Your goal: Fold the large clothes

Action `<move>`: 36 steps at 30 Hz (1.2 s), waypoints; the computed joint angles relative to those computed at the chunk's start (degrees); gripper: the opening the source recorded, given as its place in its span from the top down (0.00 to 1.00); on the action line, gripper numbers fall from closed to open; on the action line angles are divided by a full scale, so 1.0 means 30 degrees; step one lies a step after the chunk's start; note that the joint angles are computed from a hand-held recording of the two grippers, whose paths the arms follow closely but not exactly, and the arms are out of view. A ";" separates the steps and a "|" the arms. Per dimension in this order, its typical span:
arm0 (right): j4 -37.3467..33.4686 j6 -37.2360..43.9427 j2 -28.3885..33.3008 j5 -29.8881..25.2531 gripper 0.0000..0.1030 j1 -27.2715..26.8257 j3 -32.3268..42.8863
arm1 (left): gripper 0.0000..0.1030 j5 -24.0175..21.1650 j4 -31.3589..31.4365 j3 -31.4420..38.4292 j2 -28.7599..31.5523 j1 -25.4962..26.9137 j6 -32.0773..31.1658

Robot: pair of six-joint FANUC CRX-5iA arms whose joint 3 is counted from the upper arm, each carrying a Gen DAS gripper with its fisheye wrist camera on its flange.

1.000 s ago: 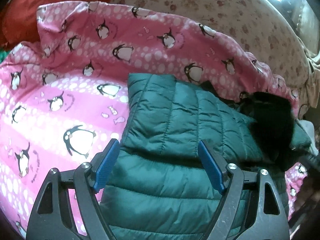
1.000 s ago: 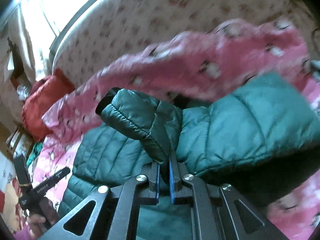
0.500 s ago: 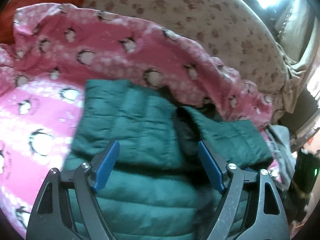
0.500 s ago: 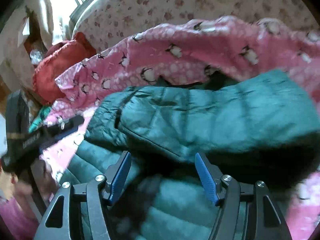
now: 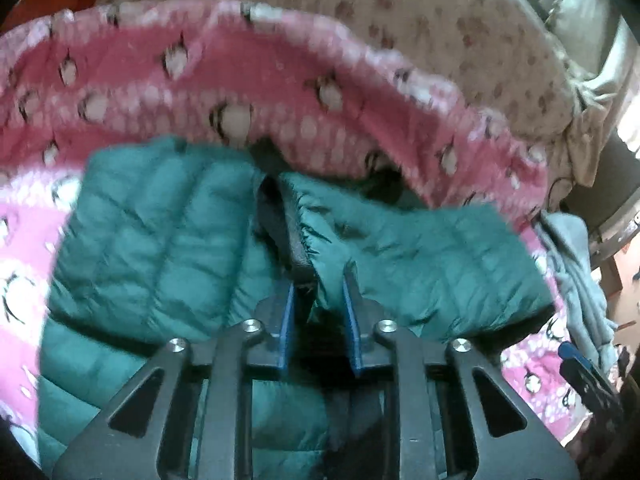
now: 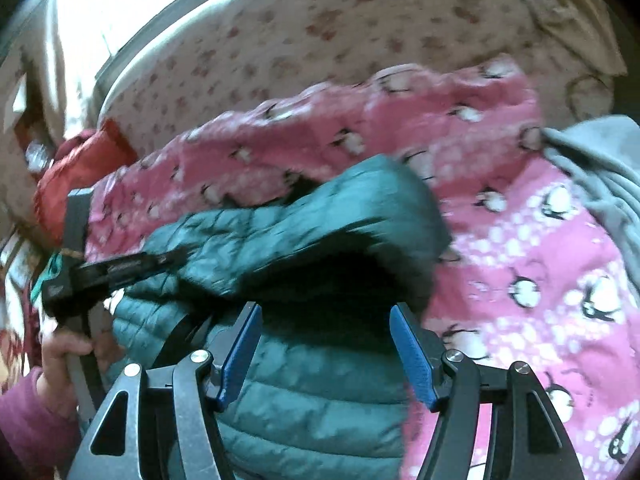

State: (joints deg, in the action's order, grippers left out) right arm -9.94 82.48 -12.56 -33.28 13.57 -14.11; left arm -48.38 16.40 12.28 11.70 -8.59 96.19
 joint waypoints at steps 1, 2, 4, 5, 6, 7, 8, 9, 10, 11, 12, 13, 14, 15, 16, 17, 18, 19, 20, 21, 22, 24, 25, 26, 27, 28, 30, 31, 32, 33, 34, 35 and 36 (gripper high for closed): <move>0.0014 -0.0247 -0.0059 0.0117 0.38 -0.0137 -0.0067 | 0.82 0.0371 -0.0496 -0.0028 -0.0362 0.0094 0.0137; -0.0014 -0.0543 -0.0016 0.0234 0.38 -0.0335 -0.0037 | 0.82 0.0642 -0.0648 -0.0085 -0.0606 0.0257 0.0159; -0.0072 -0.1108 0.0216 0.0346 0.38 -0.0606 0.0148 | 0.83 0.1038 -0.0403 -0.0449 -0.1120 0.0796 -0.0148; 0.0029 -0.1516 0.0391 0.0394 0.38 -0.0637 0.0257 | 0.83 0.1025 -0.0464 -0.0545 -0.1355 0.1138 -0.0215; 0.0054 -0.1727 0.0509 0.0375 0.38 -0.0657 0.0371 | 0.83 0.1111 -0.0478 -0.0792 -0.1632 0.1493 -0.0338; -0.0012 -0.1920 0.0716 0.0395 0.38 -0.0642 0.0553 | 0.83 0.1205 -0.0520 -0.1008 -0.1835 0.1786 -0.0419; -0.0224 -0.1944 0.0917 0.0378 0.38 -0.0623 0.0778 | 0.83 0.1216 -0.0681 -0.1227 -0.2042 0.2156 -0.0427; -0.0651 -0.1787 0.1226 0.0313 0.38 -0.0578 0.1150 | 0.84 0.1243 -0.0678 -0.1541 -0.2221 0.2527 -0.0505; -0.0924 -0.1633 0.1496 0.0239 0.38 -0.0494 0.1496 | 0.84 0.1112 -0.0604 -0.1805 -0.2291 0.2876 -0.0548; -0.1103 -0.1498 0.1803 0.0130 0.38 -0.0377 0.1877 | 0.84 0.0930 -0.0431 -0.2078 -0.2326 0.3180 -0.0625; -0.1107 -0.1473 0.2106 0.0044 0.38 -0.0232 0.2196 | 0.84 0.0719 -0.0258 -0.2271 -0.2252 0.3464 -0.0632; -0.0818 -0.1701 0.2585 -0.0094 0.38 0.0085 0.2648 | 0.84 0.0617 -0.0154 -0.2461 -0.2177 0.3642 -0.0636; -0.0608 -0.1899 0.2922 -0.0211 0.38 0.0298 0.2971 | 0.84 0.0626 -0.0137 -0.2708 -0.2134 0.3794 -0.0633; -0.0436 -0.2122 0.3437 -0.0405 0.38 0.0587 0.3493 | 0.84 0.0708 -0.0306 -0.2956 -0.2145 0.3836 -0.0514; -0.0476 -0.2121 0.3730 -0.0497 0.38 0.0705 0.3792 | 0.84 0.0630 -0.0454 -0.2992 -0.2059 0.3854 -0.0415; -0.0610 -0.2013 0.4210 -0.0672 0.38 0.0874 0.4271 | 0.84 0.0471 -0.0387 -0.3069 -0.1905 0.3877 -0.0492; -0.0649 -0.2004 0.4633 -0.0887 0.38 0.1014 0.4654 | 0.84 0.0344 -0.0312 -0.3179 -0.1813 0.3871 -0.0570; -0.0530 -0.2225 0.5196 -0.1265 0.38 0.1207 0.5087 | 0.84 0.0320 -0.0298 -0.3287 -0.1827 0.3872 -0.0588; -0.0408 -0.2344 0.5874 -0.1910 0.38 0.1399 0.5636 | 0.84 0.0424 -0.0249 -0.3460 -0.1876 0.3859 -0.0689; -0.0121 -0.2419 0.6479 -0.2547 0.38 0.1598 0.6106 | 0.82 0.0462 -0.0175 -0.3557 -0.1931 0.3852 -0.0853; 0.0906 -0.2824 0.7093 -0.3094 0.38 0.2008 0.6344 | 0.77 0.0263 -0.0266 -0.3447 -0.1937 0.3846 -0.0820; 0.3377 -0.3870 0.7304 -0.2570 0.38 0.2808 0.5618 | 0.71 -0.0256 -0.0445 -0.3140 -0.2011 0.3940 -0.0636; 0.4034 -0.4082 0.7210 -0.2454 0.38 0.3004 0.5372 | 0.69 -0.0428 -0.0580 -0.3021 -0.2132 0.3973 -0.0482; 0.4081 -0.4043 0.7125 -0.2665 0.38 0.3024 0.5432 | 0.69 -0.0357 -0.0634 -0.3009 -0.2280 0.4015 -0.0403; 0.3898 -0.3990 0.6936 -0.2775 0.38 0.2956 0.5484 | 0.68 -0.0206 -0.0629 -0.3010 -0.2368 0.4057 -0.0398; 0.3666 -0.4018 0.6551 -0.2473 0.38 0.2841 0.5320 | 0.67 0.0084 -0.0776 -0.3028 -0.2597 0.4029 -0.0330; 0.3785 -0.4331 0.6004 -0.1842 0.38 0.2768 0.4986 | 0.49 0.0262 -0.1385 -0.2643 -0.2649 0.3823 -0.0153; 0.4063 -0.4593 0.5856 -0.1648 0.38 0.2786 0.4912 | 0.38 0.0333 -0.1724 -0.2404 -0.2593 0.3675 0.0025; 0.4179 -0.4726 0.5800 -0.1539 0.38 0.2822 0.4981 | 0.36 0.0457 -0.1946 -0.2267 -0.2539 0.3577 0.0196; 0.4034 -0.4650 0.5843 -0.1495 0.38 0.2833 0.5208 | 0.36 0.0658 -0.2342 -0.2086 -0.2444 0.3356 0.0560; 0.4010 -0.4691 0.5949 -0.1551 0.38 0.2915 0.5445 | 0.36 0.0608 -0.2634 -0.1785 -0.2218 0.3164 0.0785; 0.3981 -0.4701 0.6148 -0.1625 0.38 0.3006 0.5761 | 0.36 0.0385 -0.2911 -0.1368 -0.1872 0.2968 0.0942; 0.4079 -0.4755 0.6426 -0.1725 0.38 0.3132 0.6122 | 0.36 -0.0115 -0.3139 -0.0835 -0.1486 0.2836 0.1090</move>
State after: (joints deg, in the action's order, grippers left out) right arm 2.29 68.22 6.71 -38.45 22.96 4.25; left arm -48.73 6.99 9.77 7.24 -0.08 99.46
